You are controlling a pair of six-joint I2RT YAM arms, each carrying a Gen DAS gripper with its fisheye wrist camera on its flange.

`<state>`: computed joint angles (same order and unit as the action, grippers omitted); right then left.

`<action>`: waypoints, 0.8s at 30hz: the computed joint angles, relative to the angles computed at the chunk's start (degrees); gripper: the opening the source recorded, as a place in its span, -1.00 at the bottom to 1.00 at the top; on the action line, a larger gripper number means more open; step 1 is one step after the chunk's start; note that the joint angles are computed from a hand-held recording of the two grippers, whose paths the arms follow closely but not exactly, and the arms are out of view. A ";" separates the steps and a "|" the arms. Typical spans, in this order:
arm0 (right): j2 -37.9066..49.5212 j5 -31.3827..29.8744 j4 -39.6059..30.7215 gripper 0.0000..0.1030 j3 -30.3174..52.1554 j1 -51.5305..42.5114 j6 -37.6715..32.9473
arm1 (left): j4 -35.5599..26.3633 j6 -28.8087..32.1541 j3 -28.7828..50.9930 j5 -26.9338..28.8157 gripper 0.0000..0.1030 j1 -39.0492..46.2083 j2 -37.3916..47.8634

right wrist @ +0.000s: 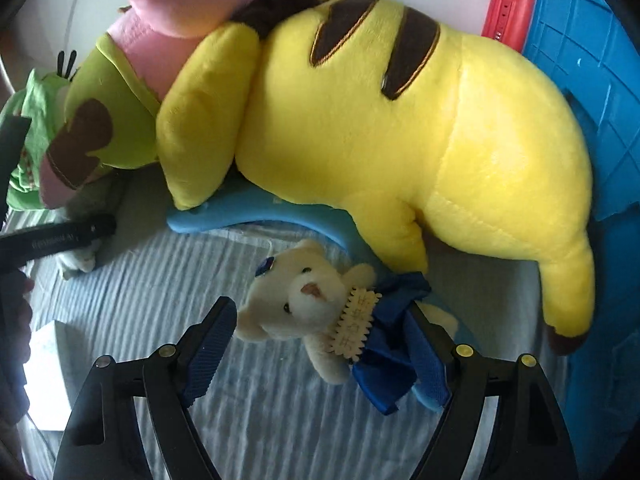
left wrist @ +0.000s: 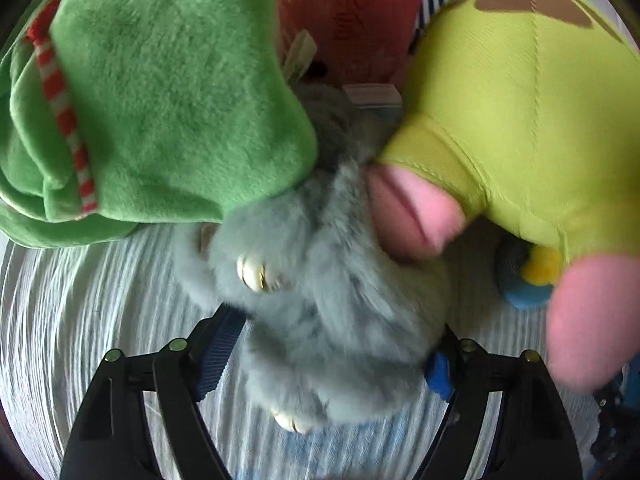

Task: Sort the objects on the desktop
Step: 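Lower the left gripper onto the grey plush mouse while the right gripper reaches the white bear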

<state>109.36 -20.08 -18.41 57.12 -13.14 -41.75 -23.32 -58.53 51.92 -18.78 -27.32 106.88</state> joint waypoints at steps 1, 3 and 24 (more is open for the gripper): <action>0.22 0.03 0.38 0.60 0.04 0.14 0.22 | -0.04 0.00 0.06 -0.09 0.67 0.19 0.11; 0.67 -0.13 0.74 0.65 0.42 0.35 0.84 | 0.64 0.38 -0.56 0.04 0.82 0.87 0.01; 1.02 6.46 8.30 0.72 -2.00 5.90 1.57 | 0.86 3.70 -0.24 -2.14 0.05 1.04 -1.90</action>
<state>110.38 -13.62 -10.11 55.11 -7.24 -40.18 -22.45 -54.83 51.67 -20.92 -26.28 104.97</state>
